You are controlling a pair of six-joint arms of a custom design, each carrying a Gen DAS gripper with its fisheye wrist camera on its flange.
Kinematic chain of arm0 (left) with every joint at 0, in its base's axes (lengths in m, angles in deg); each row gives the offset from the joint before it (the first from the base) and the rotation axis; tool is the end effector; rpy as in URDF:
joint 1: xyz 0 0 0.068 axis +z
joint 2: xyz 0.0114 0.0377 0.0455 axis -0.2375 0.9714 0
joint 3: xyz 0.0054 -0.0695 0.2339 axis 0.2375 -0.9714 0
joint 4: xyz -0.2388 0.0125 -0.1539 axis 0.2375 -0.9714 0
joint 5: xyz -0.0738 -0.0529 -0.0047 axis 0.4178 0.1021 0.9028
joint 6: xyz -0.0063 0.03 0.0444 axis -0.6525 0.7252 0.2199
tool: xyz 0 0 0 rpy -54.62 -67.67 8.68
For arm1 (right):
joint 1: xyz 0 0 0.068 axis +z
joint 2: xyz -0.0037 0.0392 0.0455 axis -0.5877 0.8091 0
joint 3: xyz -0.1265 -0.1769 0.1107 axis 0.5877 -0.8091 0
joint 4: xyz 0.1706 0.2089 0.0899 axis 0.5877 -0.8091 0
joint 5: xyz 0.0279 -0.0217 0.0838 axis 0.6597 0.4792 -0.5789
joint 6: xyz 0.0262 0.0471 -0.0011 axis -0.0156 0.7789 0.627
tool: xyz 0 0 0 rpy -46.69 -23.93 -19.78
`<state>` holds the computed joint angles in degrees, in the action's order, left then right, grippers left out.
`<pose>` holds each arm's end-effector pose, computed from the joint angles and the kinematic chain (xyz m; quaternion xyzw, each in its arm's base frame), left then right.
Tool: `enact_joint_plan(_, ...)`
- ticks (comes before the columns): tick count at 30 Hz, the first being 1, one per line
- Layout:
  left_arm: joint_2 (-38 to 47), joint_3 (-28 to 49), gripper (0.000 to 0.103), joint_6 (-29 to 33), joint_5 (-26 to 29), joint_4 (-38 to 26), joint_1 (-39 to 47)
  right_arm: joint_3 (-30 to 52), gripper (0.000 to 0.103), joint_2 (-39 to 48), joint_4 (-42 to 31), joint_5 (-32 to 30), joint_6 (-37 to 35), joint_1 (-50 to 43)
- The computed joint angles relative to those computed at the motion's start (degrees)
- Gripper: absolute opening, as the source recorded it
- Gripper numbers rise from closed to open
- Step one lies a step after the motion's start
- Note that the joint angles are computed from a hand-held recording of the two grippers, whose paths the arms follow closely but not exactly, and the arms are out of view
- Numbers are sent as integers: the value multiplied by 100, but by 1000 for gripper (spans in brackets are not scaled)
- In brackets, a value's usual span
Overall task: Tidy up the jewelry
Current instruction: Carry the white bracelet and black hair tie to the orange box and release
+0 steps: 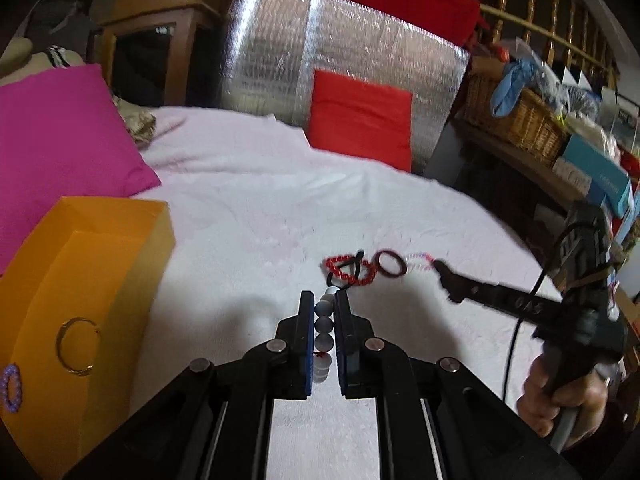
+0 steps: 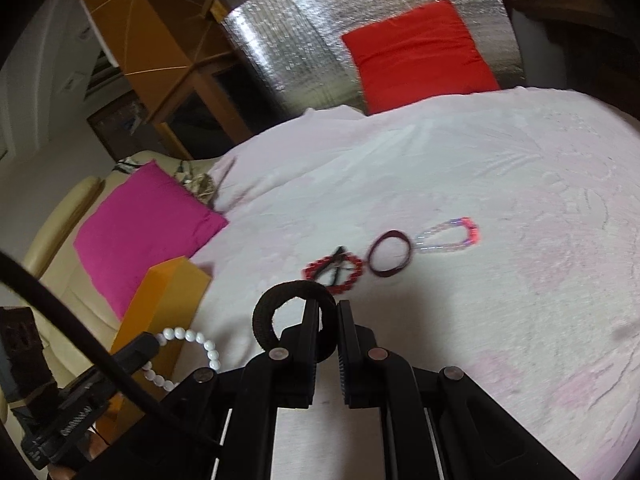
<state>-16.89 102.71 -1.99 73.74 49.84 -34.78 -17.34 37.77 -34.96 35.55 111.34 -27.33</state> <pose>0.2544 -0.1073 0.1471 0.1744 0.8685 -0.2136 0.4118 0.2338 0.0381 0.1014 0.1629 0.8733 0.1895 0.4182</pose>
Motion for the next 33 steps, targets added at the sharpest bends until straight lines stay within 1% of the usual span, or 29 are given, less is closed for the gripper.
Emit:
enact_joint_plan(4, -1077, -408, 9, -13, -59, -298, 223, 17, 10, -28, 130, 354, 179, 641)
enact_joint_plan(6, -1804, -626, 9, -10, 31, -617, 464, 103, 10, 106, 233, 490, 202, 929)
enact_joint_plan(9, -2764, -804, 9, 85, 426, -1233, 1035, 395, 10, 473, 379, 737, 174, 1439)
enact_joint_plan(11, -3268, -818, 9, 339, 719, -1679, 1562, 676, 10, 761, 441, 936, 183, 1853)
enact_joint_plan(14, -3561, -771, 9, 723, 1184, -2066, 2421, 1191, 10, 1211, 348, 1265, 77, 2453)
enact_joint_plan(16, -3444, -714, 9, 1018, 1535, -2187, 3093, 1601, 10, 1569, 265, 1388, 73, 2747)
enact_joint_plan(18, -3133, -664, 9, 1272, 1695, -2165, 3604, 2111, 10, 1999, 133, 1415, 103, 2949)
enact_joint_plan(19, -2869, -625, 9, 1407, 1739, -2116, 3849, 2472, 10, 2268, -23, 1441, 75, 3052)
enact_joint_plan(22, -2033, -540, 9, 1662, 1618, -1861, 4191, 3581, 10, 3068, -616, 1487, -77, 3252)
enact_joint_plan(23, -1734, -536, 9, 1690, 1568, -1677, 4225, 4045, 10, 3397, -883, 1490, -123, 3297)
enact_joint_plan(26, -960, -460, 9, 1765, 1416, -1321, 4332, 5078, 10, 4143, -1449, 1489, -224, 3374)
enact_joint_plan(28, -509, -335, 9, 1816, 1348, -1202, 4390, 5846, 10, 4680, -1914, 1586, -299, 3410)
enact_joint_plan(29, -258, -283, 9, 1814, 1213, -1113, 4363, 6226, 10, 4950, -2126, 1601, -340, 3415)
enact_joint_plan(31, 143, -192, 9, 1805, 1088, -957, 4345, 6839, 12, 5383, -2510, 1671, -364, 3398)
enact_joint_plan(33, 396, -119, 9, 1869, 1040, -965, 4378, 7425, 13, 5799, -2893, 1718, -331, 3335)
